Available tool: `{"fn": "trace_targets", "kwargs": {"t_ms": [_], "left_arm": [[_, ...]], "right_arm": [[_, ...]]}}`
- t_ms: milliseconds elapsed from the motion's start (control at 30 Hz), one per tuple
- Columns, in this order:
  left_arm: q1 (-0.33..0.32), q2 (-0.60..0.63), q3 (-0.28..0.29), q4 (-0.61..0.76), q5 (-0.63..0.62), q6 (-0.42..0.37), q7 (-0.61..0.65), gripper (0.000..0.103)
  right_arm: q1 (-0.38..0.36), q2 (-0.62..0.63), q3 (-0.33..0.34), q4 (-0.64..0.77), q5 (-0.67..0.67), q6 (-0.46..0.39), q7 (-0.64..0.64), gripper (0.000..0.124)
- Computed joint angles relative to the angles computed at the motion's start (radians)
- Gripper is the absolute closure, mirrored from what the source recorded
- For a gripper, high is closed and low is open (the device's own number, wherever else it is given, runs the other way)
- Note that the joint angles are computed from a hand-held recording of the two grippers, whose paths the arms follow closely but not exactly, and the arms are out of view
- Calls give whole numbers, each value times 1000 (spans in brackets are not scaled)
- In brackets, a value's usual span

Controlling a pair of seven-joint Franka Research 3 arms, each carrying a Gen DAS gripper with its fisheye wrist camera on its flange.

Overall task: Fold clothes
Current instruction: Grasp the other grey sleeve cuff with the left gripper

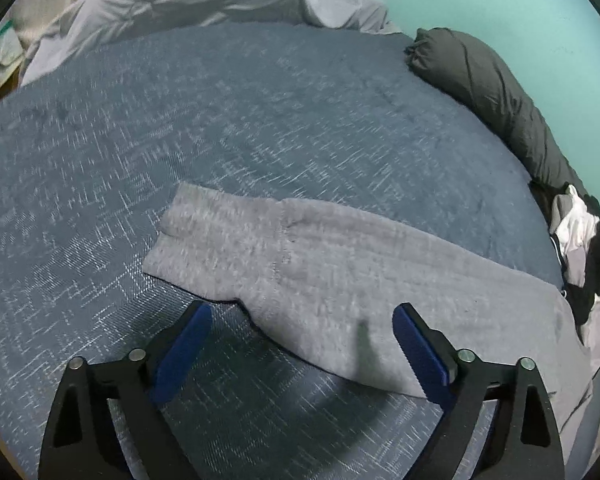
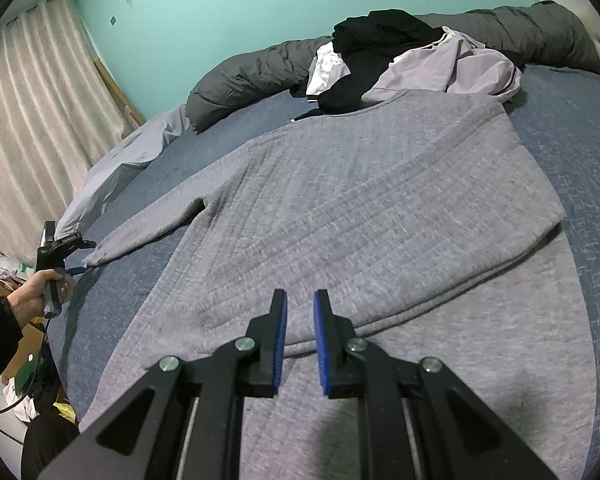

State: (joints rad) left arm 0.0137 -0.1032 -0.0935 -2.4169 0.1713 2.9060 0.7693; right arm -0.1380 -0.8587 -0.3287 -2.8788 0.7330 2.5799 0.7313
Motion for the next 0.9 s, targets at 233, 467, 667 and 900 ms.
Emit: {"fn": "trace_targets", "kwargs": {"t_ms": [233,467,667,900], "left_arm": [[-13,30,22,-13,-142,58,71,15],[-27,40,25,-20,-261,81,135,15],[18,36,-10,-11,-42,54,-36,35],[-2,34,11,-11,-74,75,32,92]], "right_arm": [[1,0,-6,5,8,-2,-9,111],[2,11,-10,10,20,-3,-13,111],[0,8,-10,9,27,-3,-17,111],[-2,12,-14,11,34,-1,-20,111]]}}
